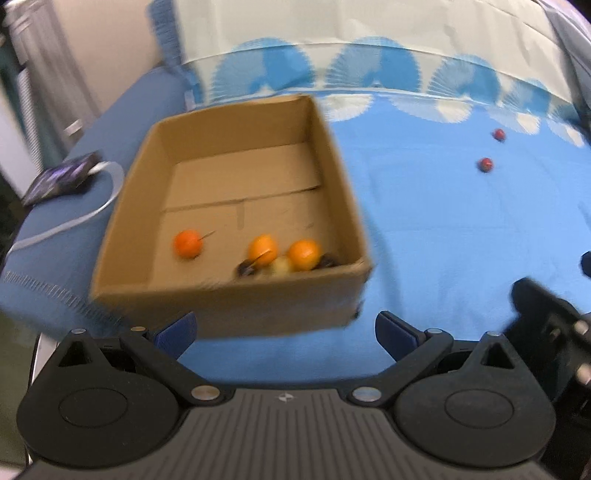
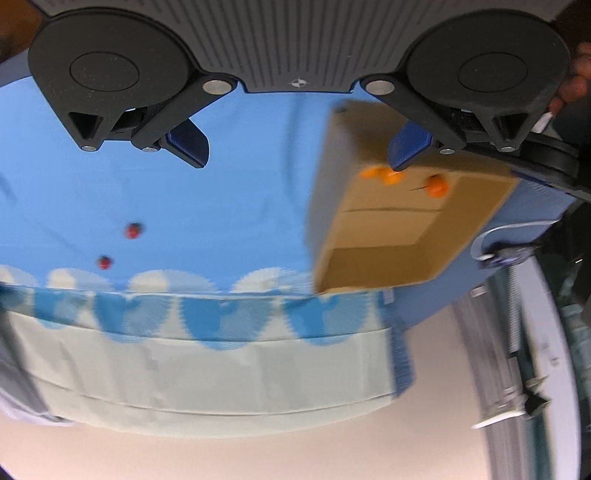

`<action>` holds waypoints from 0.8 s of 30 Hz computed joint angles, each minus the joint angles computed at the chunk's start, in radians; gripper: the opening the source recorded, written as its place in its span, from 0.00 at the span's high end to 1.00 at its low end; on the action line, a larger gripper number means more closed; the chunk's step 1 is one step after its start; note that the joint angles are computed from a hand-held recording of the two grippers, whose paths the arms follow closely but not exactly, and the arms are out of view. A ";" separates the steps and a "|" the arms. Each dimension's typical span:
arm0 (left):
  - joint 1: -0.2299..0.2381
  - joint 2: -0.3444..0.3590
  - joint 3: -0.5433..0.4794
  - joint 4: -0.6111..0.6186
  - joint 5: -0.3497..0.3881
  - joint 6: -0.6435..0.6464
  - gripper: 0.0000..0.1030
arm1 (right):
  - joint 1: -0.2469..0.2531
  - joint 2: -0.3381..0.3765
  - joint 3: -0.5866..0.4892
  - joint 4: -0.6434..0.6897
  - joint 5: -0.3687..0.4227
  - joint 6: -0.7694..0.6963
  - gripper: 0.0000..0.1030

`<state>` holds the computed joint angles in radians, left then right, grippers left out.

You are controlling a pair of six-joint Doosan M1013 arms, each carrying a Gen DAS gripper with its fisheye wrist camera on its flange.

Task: Organize fruits
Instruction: 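Lift both grippers out of the box and move toward the red tomatoes, then grasp a red cherry tomato with the left gripper while the right grasps another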

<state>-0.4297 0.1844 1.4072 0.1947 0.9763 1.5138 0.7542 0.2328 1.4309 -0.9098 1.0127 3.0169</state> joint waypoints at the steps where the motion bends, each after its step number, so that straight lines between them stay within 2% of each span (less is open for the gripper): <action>1: -0.012 0.013 -0.011 -0.005 -0.015 0.012 0.00 | -0.010 -0.009 0.015 -0.014 0.014 0.016 0.01; 5: -0.064 0.101 -0.101 -0.062 -0.026 0.110 0.00 | -0.081 -0.055 0.087 -0.049 0.064 0.067 0.01; 9: -0.109 0.223 -0.233 -0.160 -0.011 0.215 0.00 | -0.195 -0.103 0.179 -0.073 0.056 0.068 0.01; 13: -0.143 0.381 -0.404 -0.256 0.025 0.295 0.00 | -0.354 -0.125 0.279 -0.101 -0.052 0.042 0.01; 17: -0.177 0.541 -0.596 -0.247 0.077 0.296 0.00 | -0.500 -0.074 0.313 -0.105 -0.207 -0.024 0.01; 19: -0.187 0.623 -0.707 -0.255 0.129 0.296 0.00 | -0.568 -0.035 0.306 -0.043 -0.309 -0.112 0.01; 21: -0.196 0.687 -0.796 -0.276 0.175 0.301 0.00 | -0.623 0.002 0.292 0.044 -0.418 -0.193 0.01; 24: -0.209 0.772 -0.913 -0.287 0.226 0.328 0.00 | -0.667 0.068 0.253 0.054 -0.486 -0.227 0.01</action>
